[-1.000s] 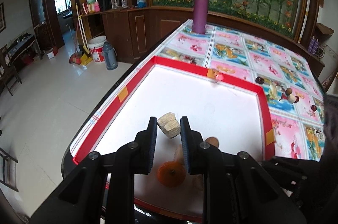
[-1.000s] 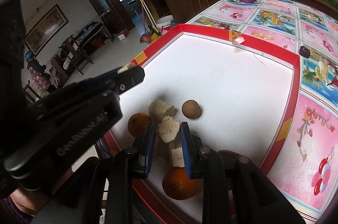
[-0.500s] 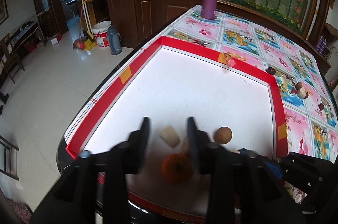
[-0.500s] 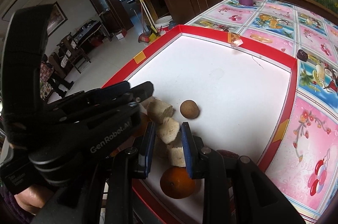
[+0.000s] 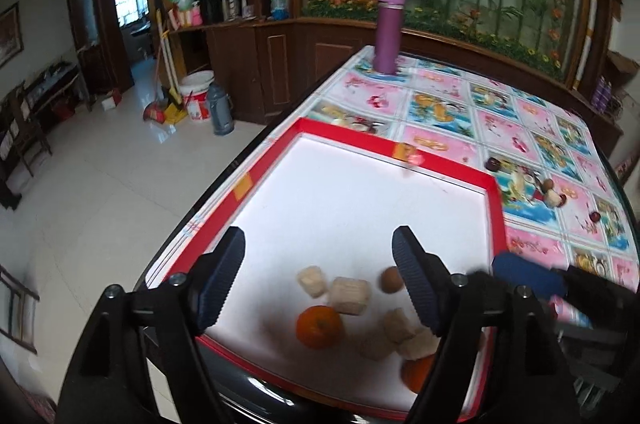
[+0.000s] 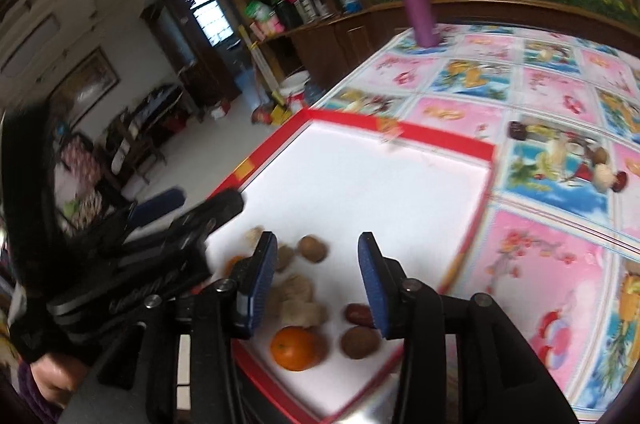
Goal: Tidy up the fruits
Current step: 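Move both tools back over the fruit pile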
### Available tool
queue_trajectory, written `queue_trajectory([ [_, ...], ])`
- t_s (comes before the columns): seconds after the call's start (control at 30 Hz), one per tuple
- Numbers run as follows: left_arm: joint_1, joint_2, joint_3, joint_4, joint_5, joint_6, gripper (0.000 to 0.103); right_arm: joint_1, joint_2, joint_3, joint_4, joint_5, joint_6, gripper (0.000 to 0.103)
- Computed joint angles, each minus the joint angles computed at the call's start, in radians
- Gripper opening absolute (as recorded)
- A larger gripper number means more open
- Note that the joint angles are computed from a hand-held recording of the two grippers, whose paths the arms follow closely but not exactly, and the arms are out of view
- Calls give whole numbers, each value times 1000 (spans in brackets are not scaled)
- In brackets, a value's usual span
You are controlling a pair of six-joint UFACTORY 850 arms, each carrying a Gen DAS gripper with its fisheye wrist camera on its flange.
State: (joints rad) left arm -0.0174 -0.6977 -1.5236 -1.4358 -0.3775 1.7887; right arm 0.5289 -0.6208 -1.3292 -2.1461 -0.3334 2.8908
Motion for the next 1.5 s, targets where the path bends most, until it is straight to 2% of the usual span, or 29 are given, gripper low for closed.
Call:
queue_trajectory([
  [0.27, -23, 67, 75, -71, -34, 116, 78, -33, 126, 174, -40, -120, 145, 43],
  [0.43, -45, 119, 128, -112, -81, 210, 86, -64, 207, 296, -10, -197, 205, 45],
  [0.53, -64, 130, 142, -75, -103, 215, 86, -75, 256, 368, 65, -245, 177, 45],
  [0.77, -116, 126, 161, 32, -99, 191, 86, -102, 376, 547, 228, -317, 146, 46],
  [0.87, -142, 117, 147, 89, -106, 159, 86, -124, 408, 593, 300, -294, 81, 46],
  [1.03, -191, 100, 122, 178, -102, 87, 86, -170, 417, 614, 324, -243, 27, 46],
  [1.3, -235, 68, 73, 321, -115, -67, 86, -259, 312, 493, 447, -158, -220, 46],
  [1.4, -251, 42, 37, 385, -114, -141, 86, -278, 275, 455, 499, -166, -278, 45],
  [1.5, -276, 13, -2, 440, -105, -193, 86, -291, 268, 463, 466, -164, -215, 39],
])
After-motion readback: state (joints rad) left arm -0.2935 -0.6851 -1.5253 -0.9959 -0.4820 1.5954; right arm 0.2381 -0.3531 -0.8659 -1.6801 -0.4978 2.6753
